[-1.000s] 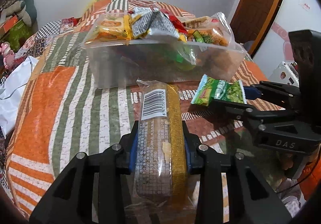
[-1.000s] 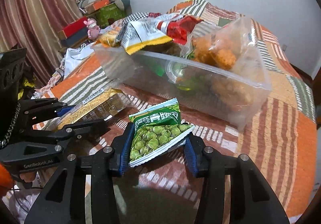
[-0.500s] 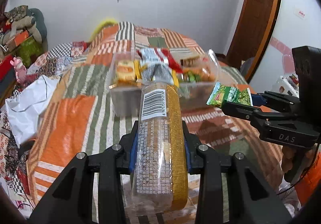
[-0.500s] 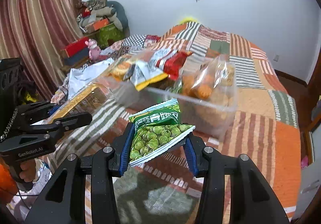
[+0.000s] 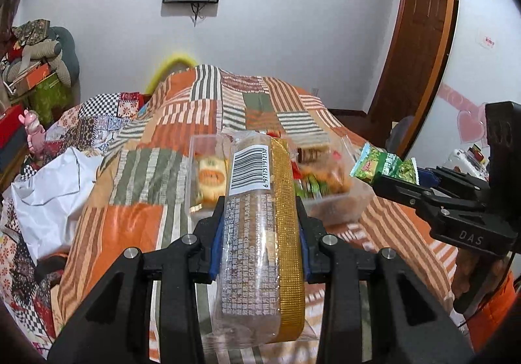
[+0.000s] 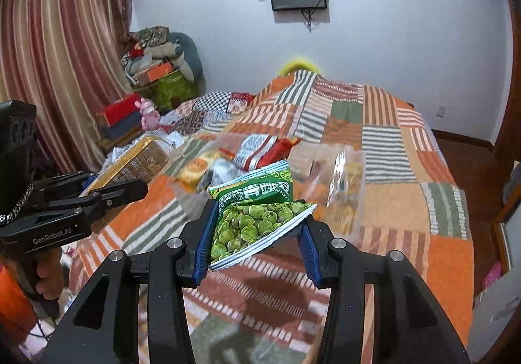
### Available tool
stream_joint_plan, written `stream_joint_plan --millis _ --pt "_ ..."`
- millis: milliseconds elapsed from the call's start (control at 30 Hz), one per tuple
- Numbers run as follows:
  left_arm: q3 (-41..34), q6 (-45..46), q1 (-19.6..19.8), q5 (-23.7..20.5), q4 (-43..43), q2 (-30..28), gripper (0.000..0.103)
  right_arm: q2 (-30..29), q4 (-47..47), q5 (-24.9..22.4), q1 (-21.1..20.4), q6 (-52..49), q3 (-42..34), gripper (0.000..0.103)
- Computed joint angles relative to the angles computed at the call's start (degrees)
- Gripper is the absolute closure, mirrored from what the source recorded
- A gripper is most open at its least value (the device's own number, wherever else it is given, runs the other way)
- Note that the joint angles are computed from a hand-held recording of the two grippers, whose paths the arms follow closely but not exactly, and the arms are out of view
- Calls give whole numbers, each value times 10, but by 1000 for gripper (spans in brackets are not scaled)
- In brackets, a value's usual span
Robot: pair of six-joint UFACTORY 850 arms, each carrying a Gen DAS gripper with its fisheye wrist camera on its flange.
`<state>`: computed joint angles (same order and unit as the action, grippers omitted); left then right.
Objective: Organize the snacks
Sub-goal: 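Lift the bread-stick pack and green pea bag over the clear box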
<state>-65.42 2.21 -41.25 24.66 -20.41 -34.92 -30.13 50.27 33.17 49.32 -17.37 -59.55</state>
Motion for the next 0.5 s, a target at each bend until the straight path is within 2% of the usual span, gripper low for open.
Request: stream_joint_plan --millis 167,333,500 --pt "-35 14 9 -17 -6 -19 67 -6 0 5 -10 -3 -13 60" --pt "-73 76 13 -34 -56 -44 67 -18 2 4 -21 -7 -29 60" --pt "-114 85 22 -59 -62 -70 67 -32 9 -6 -31 -18 -51 60"
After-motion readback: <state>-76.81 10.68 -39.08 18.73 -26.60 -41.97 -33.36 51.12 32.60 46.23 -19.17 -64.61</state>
